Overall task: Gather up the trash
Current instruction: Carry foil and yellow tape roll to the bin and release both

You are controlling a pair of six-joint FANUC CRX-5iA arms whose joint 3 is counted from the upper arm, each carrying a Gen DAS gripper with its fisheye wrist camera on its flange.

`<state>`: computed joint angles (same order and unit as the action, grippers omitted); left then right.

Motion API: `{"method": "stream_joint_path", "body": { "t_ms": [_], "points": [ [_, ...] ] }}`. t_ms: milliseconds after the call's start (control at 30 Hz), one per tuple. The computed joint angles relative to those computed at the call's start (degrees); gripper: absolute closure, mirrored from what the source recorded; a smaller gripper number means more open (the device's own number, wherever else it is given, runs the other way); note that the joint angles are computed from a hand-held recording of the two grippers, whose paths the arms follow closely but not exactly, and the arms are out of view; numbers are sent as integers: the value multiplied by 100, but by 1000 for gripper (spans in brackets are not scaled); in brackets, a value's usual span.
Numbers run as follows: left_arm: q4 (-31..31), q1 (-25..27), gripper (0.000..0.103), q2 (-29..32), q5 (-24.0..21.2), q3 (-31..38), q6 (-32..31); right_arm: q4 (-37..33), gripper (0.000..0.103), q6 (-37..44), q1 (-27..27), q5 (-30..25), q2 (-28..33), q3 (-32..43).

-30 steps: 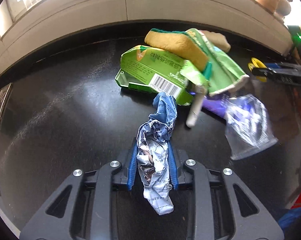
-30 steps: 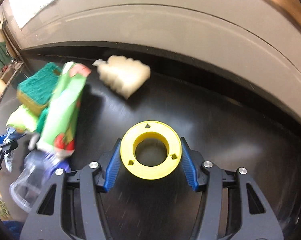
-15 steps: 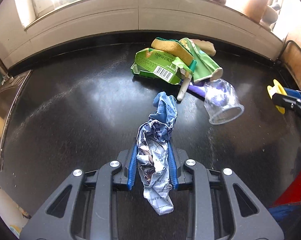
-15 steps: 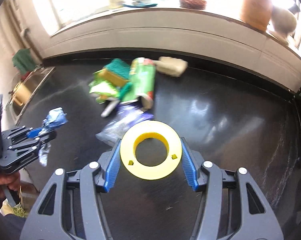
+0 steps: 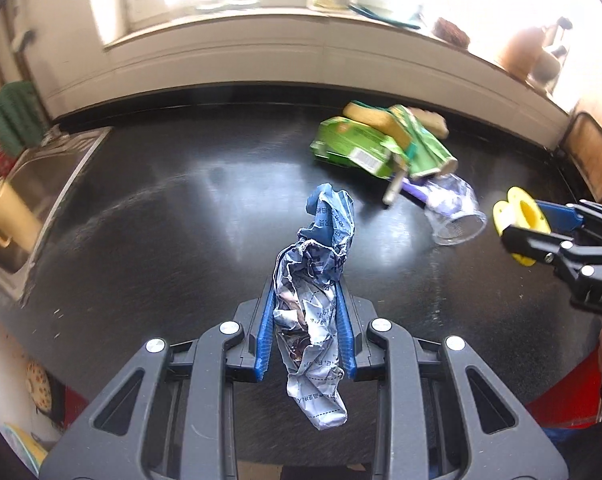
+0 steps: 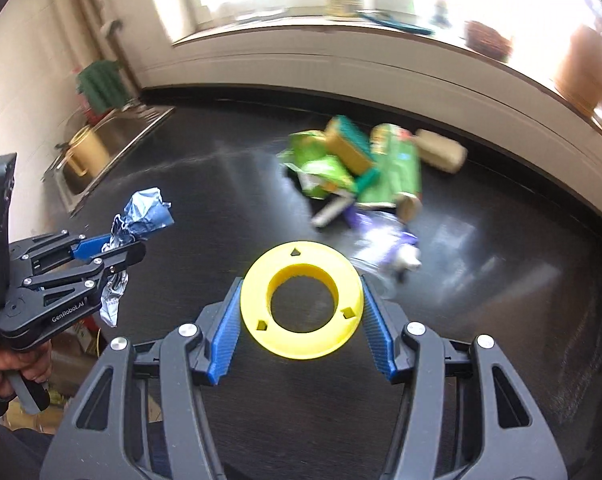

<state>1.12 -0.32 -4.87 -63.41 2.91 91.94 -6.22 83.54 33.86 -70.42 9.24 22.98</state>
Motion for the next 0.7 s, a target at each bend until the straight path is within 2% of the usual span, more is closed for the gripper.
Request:
{"method": "stream_joint_path", "body": {
  "t_ms": [200, 433, 533, 700],
  "points": [
    [-287, 539, 76, -729, -177, -506, 446, -492, 48, 610, 510, -270, 384, 617],
    [-672, 1520, 76, -1884, -722, -1402, 942, -1243, 48, 1424, 1226, -920, 1102, 1605],
    [-718, 2127, 76, -2401, -1019, -1881, 984, -1524, 48, 1646, 1564, -1315, 1465, 2039],
    [-96, 3918, 76, -3392, -1350, -2960, 239, -1853, 48, 1862, 2137, -1829, 2106, 2668]
  ]
}}
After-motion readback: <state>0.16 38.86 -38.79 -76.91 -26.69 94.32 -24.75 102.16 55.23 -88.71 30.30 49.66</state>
